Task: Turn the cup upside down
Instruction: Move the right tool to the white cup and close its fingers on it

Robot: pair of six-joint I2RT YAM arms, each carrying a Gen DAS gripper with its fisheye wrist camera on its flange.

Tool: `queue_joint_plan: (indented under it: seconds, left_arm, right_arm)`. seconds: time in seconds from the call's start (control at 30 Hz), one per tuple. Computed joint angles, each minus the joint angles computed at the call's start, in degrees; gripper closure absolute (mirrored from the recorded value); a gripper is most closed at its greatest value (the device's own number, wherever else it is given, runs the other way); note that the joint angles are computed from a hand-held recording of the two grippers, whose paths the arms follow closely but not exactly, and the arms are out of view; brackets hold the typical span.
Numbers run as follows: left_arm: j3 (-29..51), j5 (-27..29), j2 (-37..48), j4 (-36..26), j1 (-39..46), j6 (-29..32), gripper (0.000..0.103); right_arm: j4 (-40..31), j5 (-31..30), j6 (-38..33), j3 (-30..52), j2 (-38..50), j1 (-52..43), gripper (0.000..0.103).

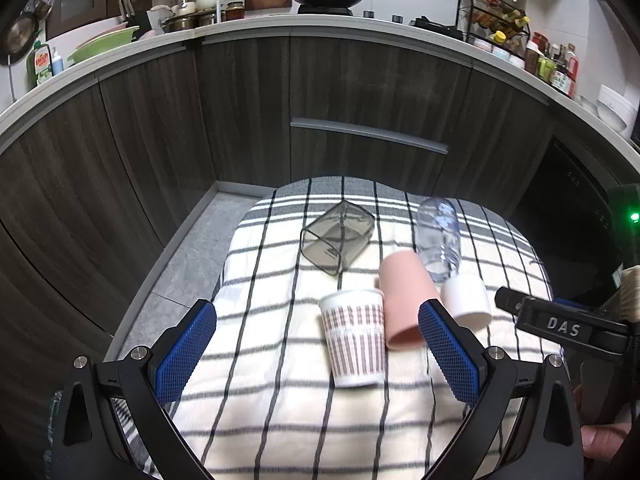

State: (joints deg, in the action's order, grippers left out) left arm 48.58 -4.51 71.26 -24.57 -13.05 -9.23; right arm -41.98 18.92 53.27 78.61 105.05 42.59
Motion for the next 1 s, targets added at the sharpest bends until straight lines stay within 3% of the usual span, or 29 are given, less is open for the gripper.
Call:
queue_joint_plan:
  seconds: [0.43,0.73,0.83,0.97,1.0]
  left_arm:
    - [4.7,-1.6,13.1,6.6,0.8,-0.6,0.0]
    - [4.8,-2.2,15.6,7.2,0.8,-0.3,0.0]
    - [4.7,-2.2,16.0,7.3,0.9,-0.5,0.0]
    - [4.5,-2.3,15.7,7.5,0.9,-0.2,0.0]
    - [4.5,-2.4,15.5,7.5,0.8,-0.1,0.0]
  right_arm:
    - [-1.5,-9.0,-4.3,9.0,12.1,-8.0,0.007]
    - [-0.5,-12.6,-5.2,10.8,16.9,-9.6,0.009]
    - [0.3,-14.5,-5.1,11.5,19.0,-10.1,0.015]
    - [1.9,-17.1,-4.6,10.4,19.5,-10.6,0.035]
    - [2.9,-17.9,-4.5,9.5,19.3,-10.7,0.035]
